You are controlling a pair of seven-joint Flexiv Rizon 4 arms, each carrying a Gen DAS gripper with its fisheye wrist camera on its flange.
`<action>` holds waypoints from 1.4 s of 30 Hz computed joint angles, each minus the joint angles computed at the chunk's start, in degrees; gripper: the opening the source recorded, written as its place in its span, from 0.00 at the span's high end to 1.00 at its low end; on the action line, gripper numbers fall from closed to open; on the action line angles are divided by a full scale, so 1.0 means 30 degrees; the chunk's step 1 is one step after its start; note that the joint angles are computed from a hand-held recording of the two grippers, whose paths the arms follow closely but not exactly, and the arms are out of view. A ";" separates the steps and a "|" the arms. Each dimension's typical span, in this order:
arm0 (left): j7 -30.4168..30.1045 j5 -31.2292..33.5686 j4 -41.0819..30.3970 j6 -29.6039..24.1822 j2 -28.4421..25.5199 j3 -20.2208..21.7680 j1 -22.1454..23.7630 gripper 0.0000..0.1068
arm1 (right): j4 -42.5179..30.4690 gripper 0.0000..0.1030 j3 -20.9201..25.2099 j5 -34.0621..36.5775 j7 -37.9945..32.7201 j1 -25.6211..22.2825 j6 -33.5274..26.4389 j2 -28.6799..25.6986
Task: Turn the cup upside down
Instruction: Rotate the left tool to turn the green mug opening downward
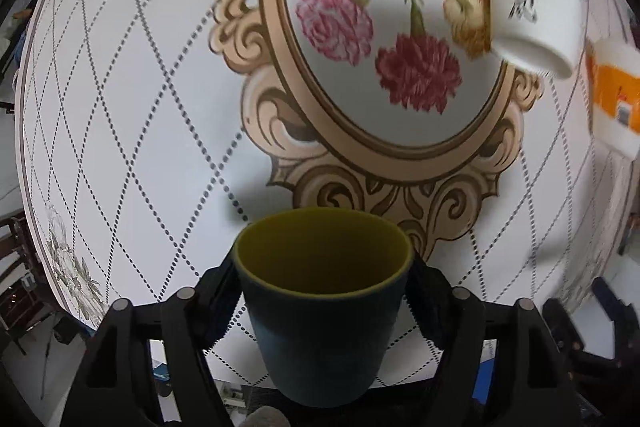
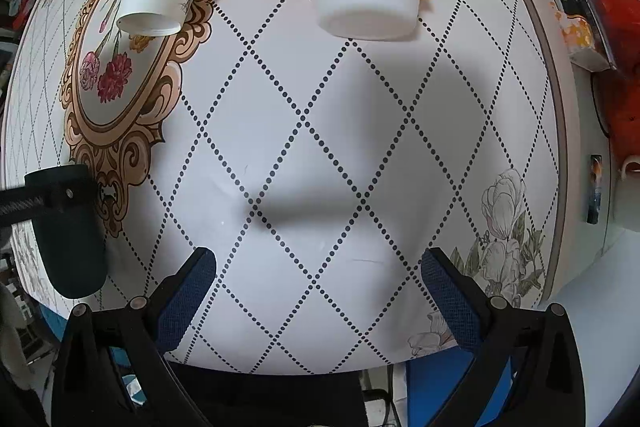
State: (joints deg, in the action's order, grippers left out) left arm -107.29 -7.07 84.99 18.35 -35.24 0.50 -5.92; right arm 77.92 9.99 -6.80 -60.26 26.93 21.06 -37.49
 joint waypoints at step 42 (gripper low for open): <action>-0.2207 0.2699 1.1134 0.5106 0.8856 0.1533 0.2475 0.12 | 0.1097 0.00 0.0213 -1.0106 -1.7578 0.5568 0.2987 0.0938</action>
